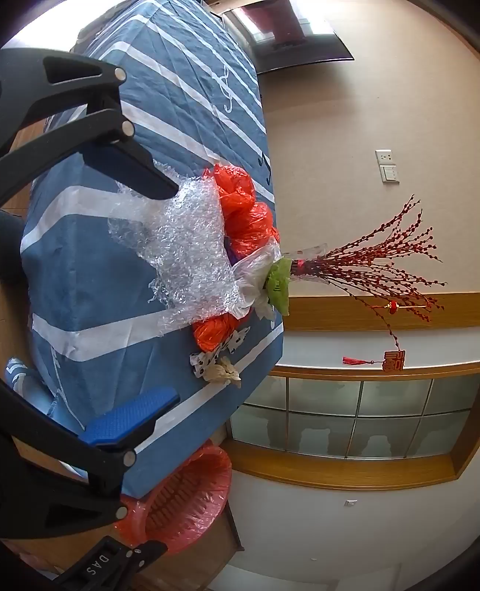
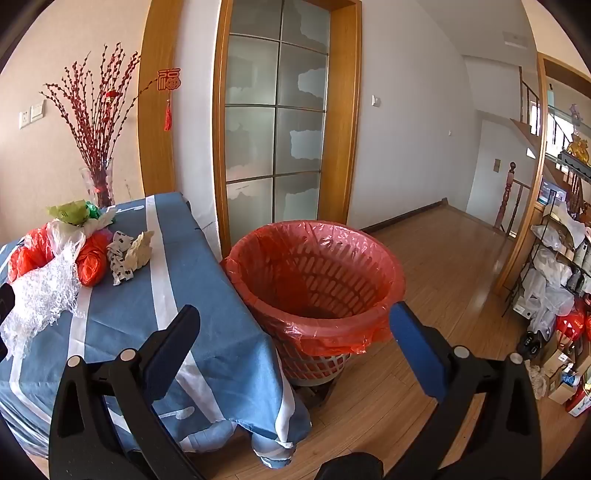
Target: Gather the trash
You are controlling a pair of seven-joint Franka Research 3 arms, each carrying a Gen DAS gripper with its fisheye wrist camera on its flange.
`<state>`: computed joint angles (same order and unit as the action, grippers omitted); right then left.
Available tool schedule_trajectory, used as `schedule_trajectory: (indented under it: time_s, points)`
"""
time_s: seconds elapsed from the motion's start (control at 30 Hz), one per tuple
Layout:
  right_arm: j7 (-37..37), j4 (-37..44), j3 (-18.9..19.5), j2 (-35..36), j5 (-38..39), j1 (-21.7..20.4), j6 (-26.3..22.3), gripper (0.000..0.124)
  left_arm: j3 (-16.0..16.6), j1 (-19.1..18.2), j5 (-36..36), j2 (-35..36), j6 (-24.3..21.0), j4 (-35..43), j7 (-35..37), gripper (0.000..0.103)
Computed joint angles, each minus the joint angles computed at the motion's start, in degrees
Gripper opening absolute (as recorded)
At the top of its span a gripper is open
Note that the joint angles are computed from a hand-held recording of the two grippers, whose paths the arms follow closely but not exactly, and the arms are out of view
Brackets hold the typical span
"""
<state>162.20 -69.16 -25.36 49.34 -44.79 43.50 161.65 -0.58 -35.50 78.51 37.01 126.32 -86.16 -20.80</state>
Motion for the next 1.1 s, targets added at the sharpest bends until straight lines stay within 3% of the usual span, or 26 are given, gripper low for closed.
schedule_trajectory:
  time_s: [1.1]
  points:
    - [-0.3,0.2,-0.3,0.3,0.5,0.1,0.1,0.101,0.2,0.1,-0.4,0.5,0.7,0.5,0.6,0.099]
